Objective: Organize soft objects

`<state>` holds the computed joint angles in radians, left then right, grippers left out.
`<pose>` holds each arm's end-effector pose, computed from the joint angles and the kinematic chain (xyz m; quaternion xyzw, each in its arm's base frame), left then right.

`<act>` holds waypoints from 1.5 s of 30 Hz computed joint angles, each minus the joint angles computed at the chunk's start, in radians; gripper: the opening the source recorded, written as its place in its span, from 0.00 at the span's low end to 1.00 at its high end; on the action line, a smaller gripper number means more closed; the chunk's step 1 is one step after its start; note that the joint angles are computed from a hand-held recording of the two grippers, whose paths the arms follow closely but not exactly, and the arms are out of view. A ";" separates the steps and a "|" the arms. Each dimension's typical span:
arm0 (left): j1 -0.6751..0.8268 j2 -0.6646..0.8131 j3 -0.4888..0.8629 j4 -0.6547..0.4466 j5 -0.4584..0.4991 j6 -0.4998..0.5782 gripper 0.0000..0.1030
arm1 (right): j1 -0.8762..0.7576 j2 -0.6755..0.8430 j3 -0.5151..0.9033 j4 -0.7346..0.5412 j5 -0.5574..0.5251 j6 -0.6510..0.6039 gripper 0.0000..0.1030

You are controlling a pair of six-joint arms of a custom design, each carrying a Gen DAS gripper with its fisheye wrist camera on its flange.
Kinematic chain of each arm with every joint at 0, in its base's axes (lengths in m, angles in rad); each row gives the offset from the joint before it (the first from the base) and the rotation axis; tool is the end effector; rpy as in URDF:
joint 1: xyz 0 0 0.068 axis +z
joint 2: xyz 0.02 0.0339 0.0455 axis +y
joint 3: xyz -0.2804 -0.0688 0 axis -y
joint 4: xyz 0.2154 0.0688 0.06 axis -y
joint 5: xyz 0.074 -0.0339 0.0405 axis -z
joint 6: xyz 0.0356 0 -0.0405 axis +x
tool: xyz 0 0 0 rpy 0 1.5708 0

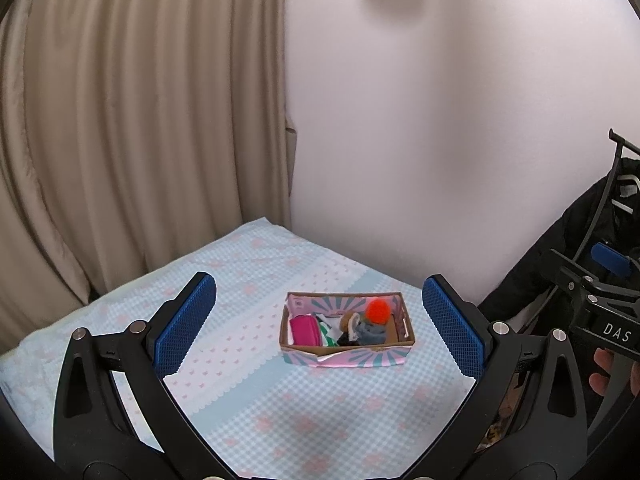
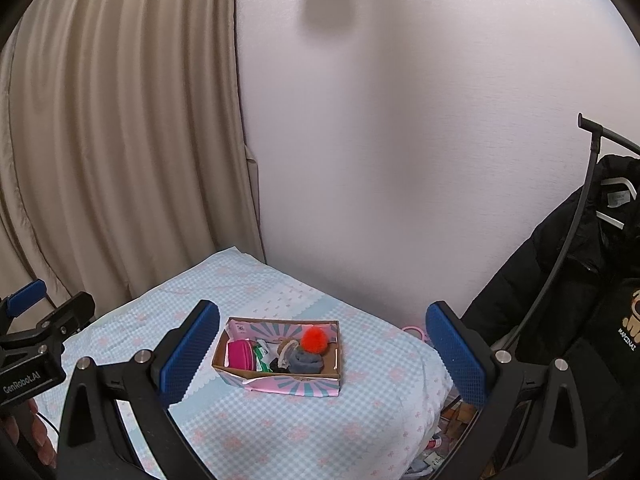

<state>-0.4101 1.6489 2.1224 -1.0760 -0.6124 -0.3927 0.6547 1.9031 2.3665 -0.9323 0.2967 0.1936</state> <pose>0.2752 -0.0973 0.4862 -0.1330 0.8451 0.0722 0.5128 0.3028 0.2193 0.4797 -0.1172 0.8381 0.0983 0.5237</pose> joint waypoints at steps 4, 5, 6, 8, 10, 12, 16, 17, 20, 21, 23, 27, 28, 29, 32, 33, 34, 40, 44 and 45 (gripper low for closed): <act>-0.001 -0.004 -0.007 0.000 -0.002 0.004 1.00 | 0.003 0.008 0.016 -0.008 0.001 -0.001 1.00; -0.003 -0.004 -0.008 -0.001 -0.004 0.004 1.00 | 0.002 0.010 0.019 -0.008 -0.001 0.001 1.00; -0.005 -0.005 -0.009 -0.001 -0.007 0.004 1.00 | 0.002 0.013 0.026 -0.011 -0.001 0.002 1.00; -0.007 -0.003 -0.010 0.000 -0.010 0.004 1.00 | 0.002 0.011 0.022 -0.005 0.000 0.001 1.00; -0.006 -0.008 -0.021 0.007 -0.010 0.005 1.00 | 0.003 0.008 0.015 0.002 0.004 -0.003 1.00; -0.005 -0.005 -0.018 0.008 -0.010 0.005 1.00 | 0.002 0.013 0.027 -0.003 0.003 -0.003 1.00; -0.007 -0.003 -0.016 0.008 -0.014 0.008 1.00 | 0.004 0.024 0.046 -0.012 0.006 0.000 1.00; -0.008 -0.003 -0.017 0.009 -0.015 0.008 1.00 | 0.004 0.025 0.046 -0.010 0.006 0.000 1.00; -0.009 0.000 -0.014 0.005 -0.015 0.003 1.00 | 0.005 0.021 0.037 -0.003 0.005 0.001 1.00; -0.009 0.002 -0.010 0.001 -0.014 0.000 1.00 | 0.006 0.022 0.037 -0.001 0.007 -0.001 1.00; -0.011 0.005 -0.003 -0.002 -0.016 -0.003 1.00 | 0.007 0.026 0.043 -0.001 0.010 -0.004 1.00; -0.008 0.004 -0.005 0.005 -0.013 0.002 1.00 | 0.010 0.029 0.047 0.000 0.012 -0.005 1.00; -0.009 0.007 -0.001 0.003 -0.015 0.002 1.00 | 0.010 0.030 0.048 0.001 0.012 -0.005 1.00; -0.011 0.009 0.000 0.004 -0.018 0.002 1.00 | 0.009 0.030 0.048 0.001 0.012 -0.005 1.00; -0.013 0.016 0.010 -0.002 -0.017 -0.006 1.00 | 0.009 0.026 0.039 0.008 0.012 -0.003 1.00; -0.012 0.018 0.011 0.000 -0.012 -0.012 1.00 | 0.008 0.027 0.039 0.009 0.012 -0.003 1.00; -0.011 0.019 0.013 0.000 -0.010 -0.015 1.00 | 0.008 0.028 0.041 0.008 0.011 -0.004 1.00; -0.012 0.030 0.024 -0.001 -0.020 -0.022 1.00 | 0.006 0.026 0.038 0.010 0.010 -0.009 1.00; -0.007 0.026 0.016 0.004 -0.019 -0.033 1.00 | 0.005 0.031 0.044 0.008 0.010 -0.010 1.00; -0.007 0.026 0.015 0.005 -0.022 -0.034 1.00 | 0.002 0.039 0.059 0.001 0.007 -0.011 1.00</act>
<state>-0.4169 1.6753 2.1377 -1.0710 -0.6342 -0.4265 0.6572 1.9420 2.4251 -0.9311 0.3033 0.1828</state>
